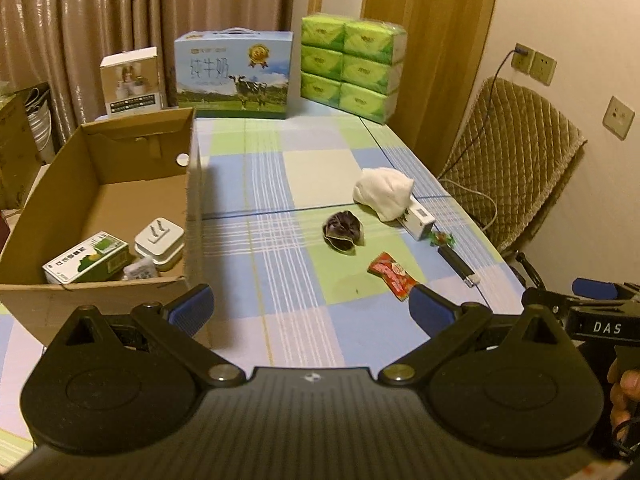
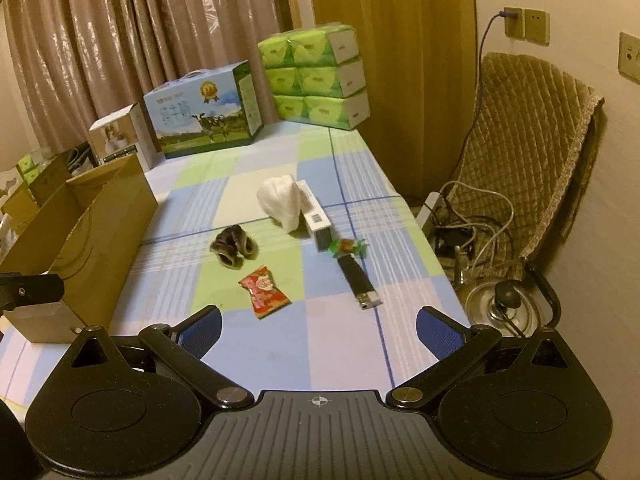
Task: Organize objects
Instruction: 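Withdraw both tools from the box toward the remaining items, then grasp the red candy packet with left tool while right tool grasps black lighter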
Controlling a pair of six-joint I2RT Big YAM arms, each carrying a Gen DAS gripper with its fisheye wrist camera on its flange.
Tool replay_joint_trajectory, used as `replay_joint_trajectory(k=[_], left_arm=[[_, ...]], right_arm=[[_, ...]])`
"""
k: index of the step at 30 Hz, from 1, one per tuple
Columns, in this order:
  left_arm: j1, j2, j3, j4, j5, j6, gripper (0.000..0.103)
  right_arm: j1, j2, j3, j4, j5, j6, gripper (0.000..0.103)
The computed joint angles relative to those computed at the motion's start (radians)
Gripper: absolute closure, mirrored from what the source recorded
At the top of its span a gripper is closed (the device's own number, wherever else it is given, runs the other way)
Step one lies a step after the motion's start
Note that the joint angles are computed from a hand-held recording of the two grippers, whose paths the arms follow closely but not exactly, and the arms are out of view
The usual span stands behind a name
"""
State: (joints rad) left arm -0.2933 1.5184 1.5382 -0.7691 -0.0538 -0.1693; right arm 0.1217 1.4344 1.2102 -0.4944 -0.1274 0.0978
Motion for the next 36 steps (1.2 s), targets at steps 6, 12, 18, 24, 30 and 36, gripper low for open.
replay_joint_trajectory(k=[6,12,18,24,30,36], left_arm=[[-0.009,0.032,0.023,-0.011,0.007,0.010,0.001],[-0.020,0.075,0.050,-0.003,0.008,0.011,0.001],[-0.034,0.139,0.100,-0.005,0.004,0.011,0.001],[-0.049,0.218,0.164,0.001,0.007,0.011,0.002],[-0.064,0.305,0.231,-0.005,0.023,0.003,0.005],[-0.066,0.369,0.269,-0.009,0.039,-0.008,0.005]], right_arm=[[-0.010,0.020,0.004,0.006,-0.007,-0.003,0.002],[-0.023,0.061,0.040,0.005,-0.041,-0.029,0.005],[-0.034,0.147,0.116,-0.022,-0.052,-0.042,0.021],[-0.046,0.237,0.197,-0.056,-0.062,-0.081,0.035],[-0.062,0.345,0.301,-0.112,-0.095,-0.087,0.041],[-0.055,0.449,0.389,-0.143,-0.083,-0.128,0.051]])
